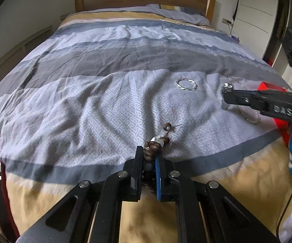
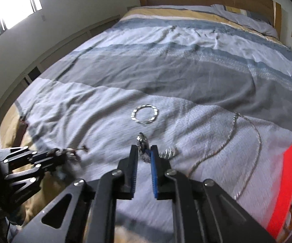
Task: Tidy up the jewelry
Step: 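Carry the bracelet and watch into the red box and open both tools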
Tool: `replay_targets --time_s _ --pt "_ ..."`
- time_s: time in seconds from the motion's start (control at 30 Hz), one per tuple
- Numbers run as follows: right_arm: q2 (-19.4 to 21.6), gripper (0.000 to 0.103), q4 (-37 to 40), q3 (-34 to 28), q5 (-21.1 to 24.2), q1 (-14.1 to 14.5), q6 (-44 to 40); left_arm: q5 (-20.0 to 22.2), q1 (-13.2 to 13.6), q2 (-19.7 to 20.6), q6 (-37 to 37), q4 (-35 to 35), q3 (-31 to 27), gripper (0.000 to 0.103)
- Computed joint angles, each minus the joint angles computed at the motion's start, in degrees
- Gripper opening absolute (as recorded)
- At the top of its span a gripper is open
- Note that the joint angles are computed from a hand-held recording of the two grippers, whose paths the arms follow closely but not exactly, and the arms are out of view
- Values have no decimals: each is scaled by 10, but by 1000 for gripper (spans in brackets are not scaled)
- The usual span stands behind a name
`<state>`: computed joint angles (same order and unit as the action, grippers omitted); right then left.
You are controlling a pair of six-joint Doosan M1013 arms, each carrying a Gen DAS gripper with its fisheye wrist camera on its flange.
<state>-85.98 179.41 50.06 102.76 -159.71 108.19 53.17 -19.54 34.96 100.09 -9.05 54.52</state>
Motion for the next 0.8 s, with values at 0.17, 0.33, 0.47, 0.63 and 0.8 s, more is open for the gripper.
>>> replay_targets --time_s 0.17,0.33,0.47,0.63,0.8 --pt "-2 10 -1 43 22 12 13 -4 -3 -28 -11 8 28 10" --pt "-6 10 -11 97 51 26 25 -14 -5 -62 -17 3 59 10" --pt "-6 10 -32 139 77 37 21 -27 -8 -89 -14 -10 80 10" --pt "-6 10 -68 195 109 47 15 -36 -16 -114 -7 -24 95 10" --pt "-6 10 -111 248 138 49 6 -42 -33 -131 2 -28 104 10"
